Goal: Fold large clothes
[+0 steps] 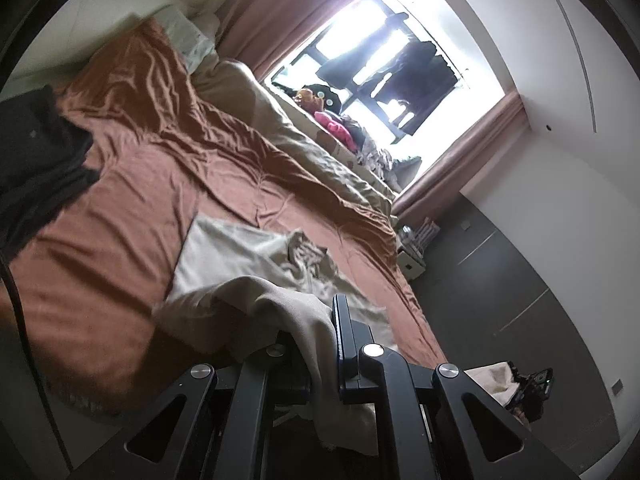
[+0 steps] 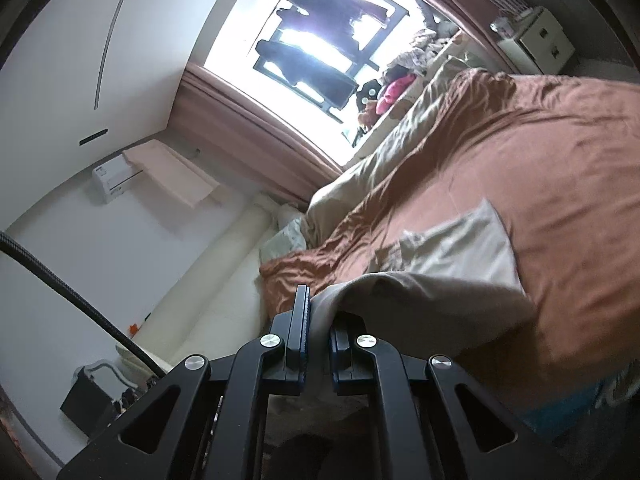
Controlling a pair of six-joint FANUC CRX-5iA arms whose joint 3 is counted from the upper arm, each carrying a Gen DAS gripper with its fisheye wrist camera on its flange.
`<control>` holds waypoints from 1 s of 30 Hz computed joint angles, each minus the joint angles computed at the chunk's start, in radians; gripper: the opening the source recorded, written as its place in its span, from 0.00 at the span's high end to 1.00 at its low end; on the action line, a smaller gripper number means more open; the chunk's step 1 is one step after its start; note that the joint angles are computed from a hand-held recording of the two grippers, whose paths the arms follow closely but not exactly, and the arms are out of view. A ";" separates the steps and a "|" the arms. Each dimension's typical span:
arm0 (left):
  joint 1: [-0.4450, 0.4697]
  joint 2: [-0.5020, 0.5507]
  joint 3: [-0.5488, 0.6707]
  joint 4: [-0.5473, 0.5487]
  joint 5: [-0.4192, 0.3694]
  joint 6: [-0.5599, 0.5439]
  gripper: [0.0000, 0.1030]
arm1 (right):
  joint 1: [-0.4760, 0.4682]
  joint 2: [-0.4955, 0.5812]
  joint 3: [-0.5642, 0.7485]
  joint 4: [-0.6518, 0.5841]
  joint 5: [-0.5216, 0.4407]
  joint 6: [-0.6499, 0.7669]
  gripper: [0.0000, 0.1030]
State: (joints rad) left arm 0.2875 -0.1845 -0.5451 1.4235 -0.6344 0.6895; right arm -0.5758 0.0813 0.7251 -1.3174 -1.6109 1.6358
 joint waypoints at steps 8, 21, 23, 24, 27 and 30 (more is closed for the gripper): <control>-0.006 0.199 0.226 -0.097 0.025 0.066 0.92 | 0.195 0.130 0.176 0.162 0.124 -0.060 0.95; 0.000 0.526 0.567 -0.301 0.004 0.249 0.92 | 0.402 0.302 0.366 0.433 0.226 -0.178 0.95; 0.005 0.572 0.619 -0.338 -0.011 0.286 0.92 | 0.423 0.325 0.387 0.466 0.228 -0.197 0.95; 0.008 0.608 0.655 -0.357 -0.025 0.306 0.92 | 0.437 0.336 0.392 0.483 0.231 -0.210 0.95; 0.011 0.678 0.728 -0.401 -0.046 0.351 0.92 | 0.461 0.374 0.433 0.517 0.228 -0.247 0.95; 0.013 0.746 0.804 -0.447 -0.074 0.399 0.91 | 0.488 0.416 0.480 0.560 0.222 -0.286 0.95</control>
State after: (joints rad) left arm 0.3009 0.5615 0.2593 0.9761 -0.7080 1.0887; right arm -0.0874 0.4977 1.2053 -0.7571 -1.3892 1.3500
